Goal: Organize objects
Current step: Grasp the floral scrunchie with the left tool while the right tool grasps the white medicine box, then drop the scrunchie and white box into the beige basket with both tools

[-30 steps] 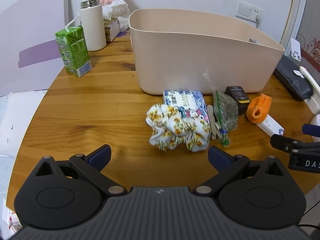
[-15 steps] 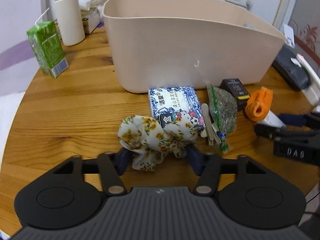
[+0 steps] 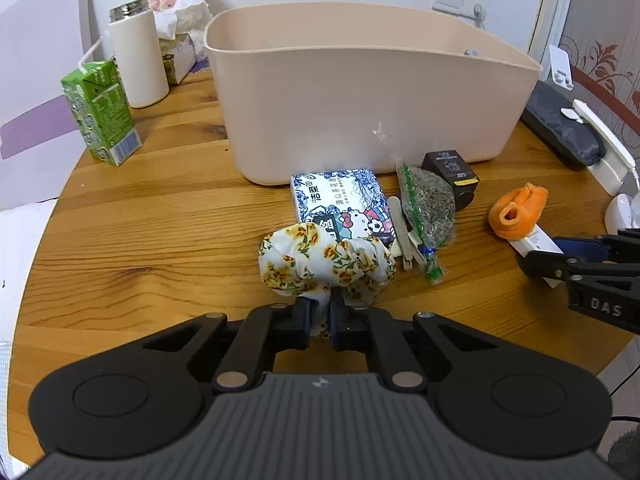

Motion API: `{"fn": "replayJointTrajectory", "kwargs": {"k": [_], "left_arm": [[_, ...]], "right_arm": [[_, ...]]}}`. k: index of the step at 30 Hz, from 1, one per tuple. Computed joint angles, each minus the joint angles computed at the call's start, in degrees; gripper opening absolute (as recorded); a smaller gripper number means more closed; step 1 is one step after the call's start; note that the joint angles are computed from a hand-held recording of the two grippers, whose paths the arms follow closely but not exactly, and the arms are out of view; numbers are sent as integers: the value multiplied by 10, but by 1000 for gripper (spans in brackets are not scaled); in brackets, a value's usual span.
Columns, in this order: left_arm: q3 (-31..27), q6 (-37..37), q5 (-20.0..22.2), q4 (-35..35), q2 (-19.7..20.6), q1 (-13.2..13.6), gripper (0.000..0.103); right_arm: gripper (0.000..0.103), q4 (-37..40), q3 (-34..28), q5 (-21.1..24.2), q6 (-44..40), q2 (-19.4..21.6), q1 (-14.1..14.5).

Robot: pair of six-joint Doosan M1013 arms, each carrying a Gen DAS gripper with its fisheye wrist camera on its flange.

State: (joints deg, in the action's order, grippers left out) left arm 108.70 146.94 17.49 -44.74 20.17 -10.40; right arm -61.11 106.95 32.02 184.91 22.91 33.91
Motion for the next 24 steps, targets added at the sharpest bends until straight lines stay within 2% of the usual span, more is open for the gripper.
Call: {"fn": "replayJointTrajectory", "kwargs": {"k": [10, 18, 24], "left_arm": [[22, 140, -19, -158, -35, 12, 10], [10, 284, -35, -308, -51, 13, 10], [-21, 371, -51, -391, -42, 1, 10]], "right_arm": [[29, -113, 11, 31, 101, -32, 11], [29, -172, -8, 44, 125, -38, 0], [29, -207, -36, 42, 137, -32, -19]]}}
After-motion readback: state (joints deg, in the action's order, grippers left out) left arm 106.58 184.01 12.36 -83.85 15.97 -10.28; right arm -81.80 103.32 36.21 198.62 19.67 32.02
